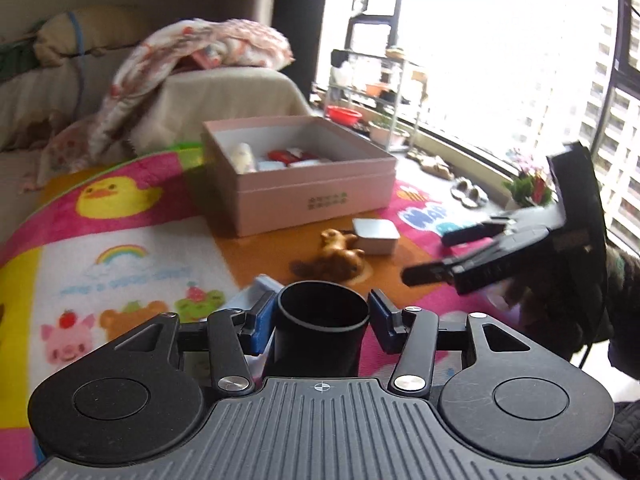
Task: Organize rigid objects
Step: 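Lift the black funnel with the left tool while the right reaches for the white battery charger, then drop the funnel into the pink box with the left tool while the right carries the charger there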
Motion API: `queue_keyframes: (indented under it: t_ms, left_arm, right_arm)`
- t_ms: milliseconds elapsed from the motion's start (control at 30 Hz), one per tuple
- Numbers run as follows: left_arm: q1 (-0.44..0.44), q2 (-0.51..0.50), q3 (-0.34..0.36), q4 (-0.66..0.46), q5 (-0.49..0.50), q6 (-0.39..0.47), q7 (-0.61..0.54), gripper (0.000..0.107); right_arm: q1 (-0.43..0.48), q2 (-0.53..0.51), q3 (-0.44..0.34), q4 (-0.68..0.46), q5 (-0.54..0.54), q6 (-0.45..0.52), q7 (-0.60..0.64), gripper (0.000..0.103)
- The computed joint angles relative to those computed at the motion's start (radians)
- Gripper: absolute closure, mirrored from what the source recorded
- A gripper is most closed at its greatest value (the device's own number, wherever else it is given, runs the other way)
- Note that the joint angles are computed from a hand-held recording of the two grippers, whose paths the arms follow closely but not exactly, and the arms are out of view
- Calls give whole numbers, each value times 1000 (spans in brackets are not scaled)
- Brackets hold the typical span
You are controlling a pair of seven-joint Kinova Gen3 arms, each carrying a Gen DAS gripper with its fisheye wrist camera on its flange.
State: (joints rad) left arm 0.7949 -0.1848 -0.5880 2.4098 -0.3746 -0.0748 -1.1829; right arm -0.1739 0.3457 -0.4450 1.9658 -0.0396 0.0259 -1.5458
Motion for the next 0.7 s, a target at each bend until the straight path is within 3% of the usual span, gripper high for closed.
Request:
queue_keyframes:
  t_ms: [67, 133, 233, 300, 367, 467, 533, 600, 700]
  left_arm:
    - [-93, -42, 37, 15, 66, 11, -31, 54]
    - [-135, -68, 18, 41, 71, -14, -18, 54]
    - [-79, -113, -92, 56, 58, -6, -5, 54]
    - [-62, -145, -133, 60, 66, 17, -34, 54]
    - [-50, -185, -165, 59, 69, 54, -76, 54]
    - [-103, -209, -143, 91, 104, 35, -142, 54]
    - [-67, -222, -199, 120, 106, -3, -152, 53]
    - [13, -234, -285, 140, 114, -32, -174, 50]
    - [42, -199, -309, 151, 128, -43, -193, 47]
  right_arm:
    - [-93, -11, 77, -8, 67, 24, -36, 0]
    - [-178, -32, 140, 4, 141, 19, -114, 6]
    - [-206, -49, 104, 30, 172, -27, -137, 7]
    - [-205, -50, 61, 39, 147, -62, -75, 7]
    - [-254, -39, 73, 15, 102, -58, 0, 7]
    - [-337, 12, 119, -87, -8, 29, 67, 7]
    - [-399, 53, 168, -162, -62, 89, 61, 7]
    - [-461, 93, 213, -227, -57, 127, 38, 7]
    - [-589, 118, 339, -262, 26, 118, -62, 7]
